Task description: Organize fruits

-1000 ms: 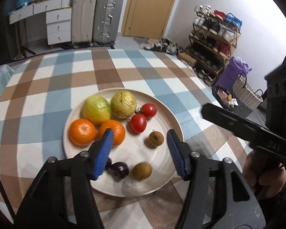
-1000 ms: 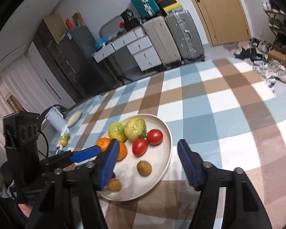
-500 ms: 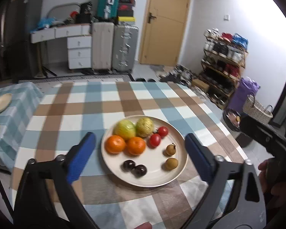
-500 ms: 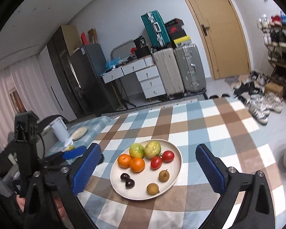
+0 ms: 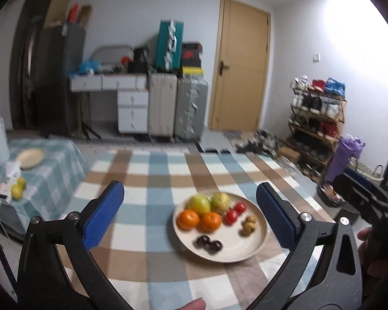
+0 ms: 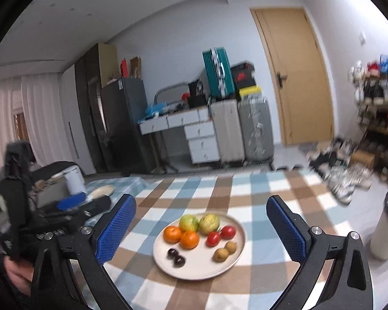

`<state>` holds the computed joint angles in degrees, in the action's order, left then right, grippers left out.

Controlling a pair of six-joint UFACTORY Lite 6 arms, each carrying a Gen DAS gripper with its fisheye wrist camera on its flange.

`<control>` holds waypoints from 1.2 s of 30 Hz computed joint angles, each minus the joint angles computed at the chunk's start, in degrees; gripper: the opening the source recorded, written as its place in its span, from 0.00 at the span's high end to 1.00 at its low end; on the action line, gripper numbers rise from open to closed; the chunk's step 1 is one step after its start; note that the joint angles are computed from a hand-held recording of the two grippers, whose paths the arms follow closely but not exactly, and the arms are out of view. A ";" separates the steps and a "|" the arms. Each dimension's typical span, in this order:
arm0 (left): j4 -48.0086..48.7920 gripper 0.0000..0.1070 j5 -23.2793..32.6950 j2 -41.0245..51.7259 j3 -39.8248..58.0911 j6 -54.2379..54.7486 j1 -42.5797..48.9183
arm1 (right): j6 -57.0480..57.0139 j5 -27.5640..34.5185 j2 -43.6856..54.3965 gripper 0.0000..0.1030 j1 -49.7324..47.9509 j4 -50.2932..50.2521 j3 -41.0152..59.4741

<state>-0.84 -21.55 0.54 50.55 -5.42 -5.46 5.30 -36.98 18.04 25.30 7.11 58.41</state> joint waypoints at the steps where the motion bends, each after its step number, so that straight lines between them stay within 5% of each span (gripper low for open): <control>1: -1.39 0.05 -0.90 -0.89 -1.06 1.76 -0.10 | -2.71 -1.64 -0.04 0.00 1.09 2.35 -0.86; 6: -9.91 0.05 -6.54 -6.96 -8.95 11.95 -1.14 | -10.15 -9.42 -0.71 0.00 4.66 9.48 -5.14; 13: -9.74 0.05 -12.06 -9.89 -16.21 11.28 0.44 | -13.06 -14.57 -1.41 0.00 6.99 13.22 -9.44; 20: -10.21 0.05 -20.26 -2.73 -17.13 12.53 0.87 | -15.56 -18.62 0.30 0.00 8.16 15.37 -11.13; 36: -7.99 0.05 -23.24 13.60 -10.03 10.59 0.90 | -10.38 -19.15 8.80 0.00 4.99 11.45 -8.69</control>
<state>-8.83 -44.79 14.13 40.51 5.17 -4.56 -5.08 -56.12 26.84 30.30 18.56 49.72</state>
